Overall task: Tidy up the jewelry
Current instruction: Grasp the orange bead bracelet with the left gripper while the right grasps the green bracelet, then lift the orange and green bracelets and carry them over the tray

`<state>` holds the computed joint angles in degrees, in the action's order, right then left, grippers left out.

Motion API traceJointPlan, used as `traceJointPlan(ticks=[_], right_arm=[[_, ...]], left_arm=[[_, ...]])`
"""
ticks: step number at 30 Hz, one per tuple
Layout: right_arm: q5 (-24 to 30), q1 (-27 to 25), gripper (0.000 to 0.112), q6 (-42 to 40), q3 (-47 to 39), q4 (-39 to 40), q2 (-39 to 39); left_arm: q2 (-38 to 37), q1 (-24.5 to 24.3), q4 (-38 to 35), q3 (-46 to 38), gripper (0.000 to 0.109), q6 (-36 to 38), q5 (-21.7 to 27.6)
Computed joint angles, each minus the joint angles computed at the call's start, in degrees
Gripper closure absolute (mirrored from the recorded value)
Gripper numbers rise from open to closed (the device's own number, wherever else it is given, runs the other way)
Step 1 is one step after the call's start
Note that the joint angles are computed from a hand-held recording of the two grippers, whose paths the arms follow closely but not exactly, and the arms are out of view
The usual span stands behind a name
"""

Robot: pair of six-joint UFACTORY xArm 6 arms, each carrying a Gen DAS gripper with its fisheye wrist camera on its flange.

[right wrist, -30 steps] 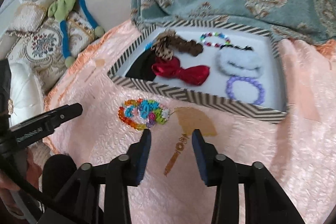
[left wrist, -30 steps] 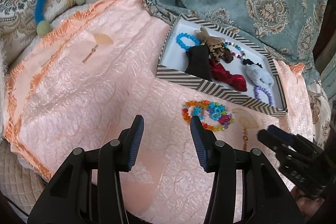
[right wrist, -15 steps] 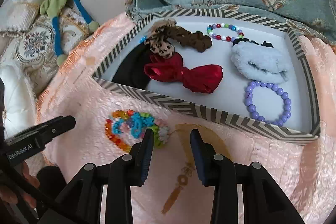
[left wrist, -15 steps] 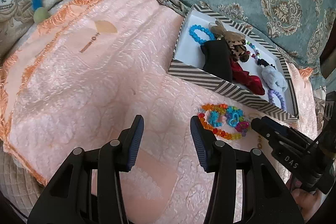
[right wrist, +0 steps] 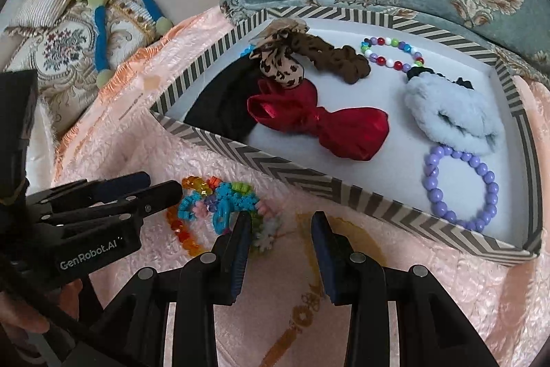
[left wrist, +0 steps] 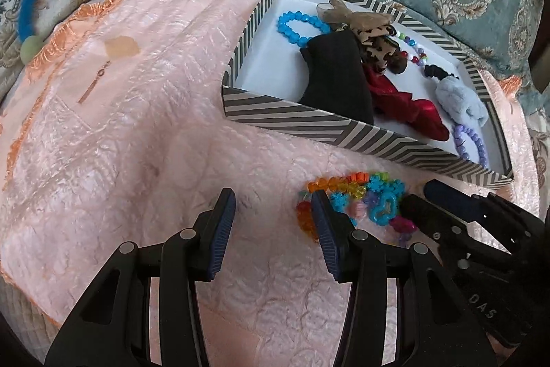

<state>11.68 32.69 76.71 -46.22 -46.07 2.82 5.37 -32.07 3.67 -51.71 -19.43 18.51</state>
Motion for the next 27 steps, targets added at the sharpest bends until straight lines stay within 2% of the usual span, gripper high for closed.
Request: traceJointPlan(ticks=[2, 3, 4, 5, 8, 10, 14, 18, 20, 23, 25, 27], right_arm=[[1.84, 0.67, 0.078, 2.3, -1.41, -4.15, 0.88], [2.79, 1.04, 0.085, 3.04, -1.99, -5.76, 1.19], [3.05, 1.17, 0.095, 3.78, -2.5, -7.36, 1.55], [2.67, 1.09, 0.1, 3.88, -2.41, -7.49, 1.53], [3.2, 1.12, 0.107, 5.1, -1.25, -8.26, 0.14], [3.26, 0.93, 0.111, 6.85, 0.55, -9.05, -1.9], [2.38, -0.09, 0.111, 12.45, 5.99, -11.91, -8.09], [0.36, -1.22, 0.111, 13.17, 9.67, -10.58, -11.95], [-1.57, -1.87, 0.111, 17.02, 9.92, -14.24, -12.39], [-1.57, -0.84, 0.104, 15.53, 8.61, -13.28, -11.25], [-1.38, -0.03, 0.088, 13.02, 6.66, -11.73, -9.26], [-2.5, 0.12, 0.081, 8.88, 4.94, -7.46, -6.65]], left_arm=[[0.43, -0.16, -0.12, -0.01, 0.067, 0.85, -0.57], [0.6, -0.27, -0.25, 0.11, 0.072, 1.56, -1.17], [0.7, -0.3, 0.01, 0.13, 0.083, 1.72, -1.46], [0.61, -0.24, -0.05, 0.28, 0.093, 1.92, -1.7], [-0.14, -0.06, -7.48, 0.74, 0.1, 7.84, -1.53], [-1.06, 0.21, -8.49, 1.47, 0.1, 8.34, -1.52], [-3.18, 0.59, -10.15, 3.38, 0.1, 8.79, -2.07], [-4.95, 0.37, -10.26, 4.78, 0.1, 8.46, -2.5], [-6.01, 0.25, -10.83, 5.55, 0.1, 8.64, -2.78], [-7.57, 0.2, -11.46, 6.51, 0.1, 9.15, -3.03], [-8.45, 0.36, -10.8, 6.97, 0.1, 8.73, -2.94], [-9.28, 0.6, -10.59, 7.55, 0.1, 8.66, -2.98]])
